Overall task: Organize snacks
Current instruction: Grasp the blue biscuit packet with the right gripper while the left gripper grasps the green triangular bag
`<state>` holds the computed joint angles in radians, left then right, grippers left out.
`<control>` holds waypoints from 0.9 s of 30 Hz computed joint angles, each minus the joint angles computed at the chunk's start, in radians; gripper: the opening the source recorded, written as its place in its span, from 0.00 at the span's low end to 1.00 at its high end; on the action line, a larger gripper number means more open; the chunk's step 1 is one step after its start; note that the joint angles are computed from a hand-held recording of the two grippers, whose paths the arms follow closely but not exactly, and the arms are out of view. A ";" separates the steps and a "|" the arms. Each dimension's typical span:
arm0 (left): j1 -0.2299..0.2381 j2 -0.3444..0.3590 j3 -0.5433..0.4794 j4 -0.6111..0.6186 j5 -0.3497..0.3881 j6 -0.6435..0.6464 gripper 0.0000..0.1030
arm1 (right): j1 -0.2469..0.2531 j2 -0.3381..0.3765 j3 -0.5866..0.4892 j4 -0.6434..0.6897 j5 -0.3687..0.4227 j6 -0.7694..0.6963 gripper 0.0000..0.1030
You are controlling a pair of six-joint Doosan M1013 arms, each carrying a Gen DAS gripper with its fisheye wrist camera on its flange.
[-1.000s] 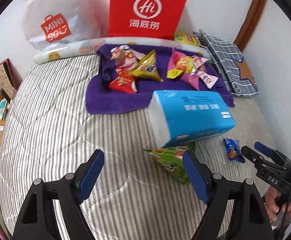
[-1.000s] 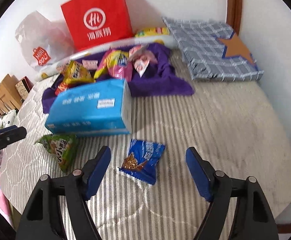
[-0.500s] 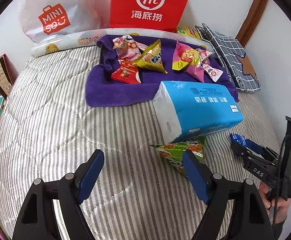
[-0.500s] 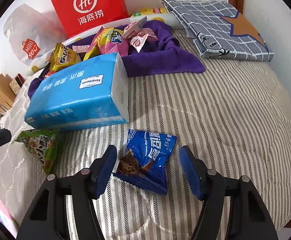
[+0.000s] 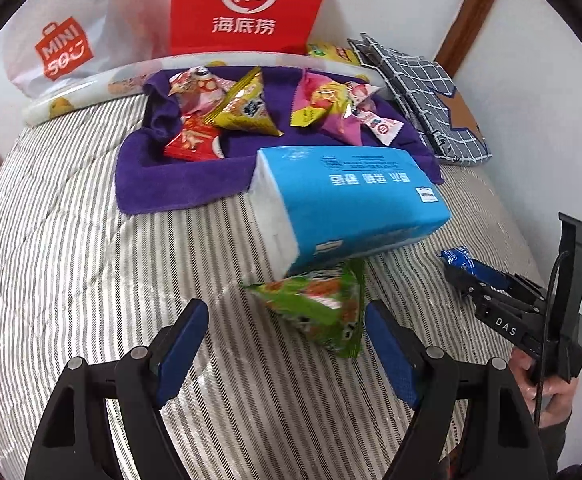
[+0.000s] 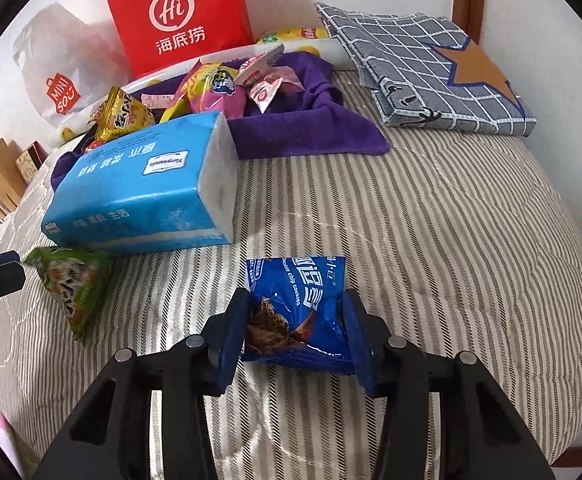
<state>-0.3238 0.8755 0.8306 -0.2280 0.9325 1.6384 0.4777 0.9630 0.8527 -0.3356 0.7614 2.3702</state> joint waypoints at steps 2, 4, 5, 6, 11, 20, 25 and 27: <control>-0.005 0.008 -0.009 0.000 0.007 0.005 0.78 | -0.002 -0.005 0.011 0.002 -0.010 0.008 0.45; -0.010 0.021 -0.026 0.007 0.024 0.001 0.79 | -0.002 -0.013 0.023 -0.010 -0.013 0.023 0.45; -0.012 0.025 -0.029 0.009 0.027 -0.001 0.79 | -0.002 -0.017 0.031 -0.018 -0.016 0.032 0.45; -0.014 0.031 -0.036 0.016 0.034 -0.007 0.79 | -0.002 -0.023 0.041 -0.024 -0.020 0.037 0.45; -0.021 0.060 -0.065 0.018 0.063 -0.030 0.79 | -0.005 -0.038 0.073 -0.035 -0.023 0.054 0.45; -0.023 0.077 -0.085 0.021 0.071 -0.058 0.79 | -0.007 -0.038 0.081 -0.039 -0.030 0.059 0.45; -0.022 0.085 -0.096 0.007 0.071 -0.066 0.79 | -0.007 -0.039 0.084 -0.041 -0.033 0.057 0.45; -0.022 0.086 -0.098 -0.003 0.069 -0.065 0.79 | -0.007 -0.039 0.084 -0.044 -0.033 0.058 0.46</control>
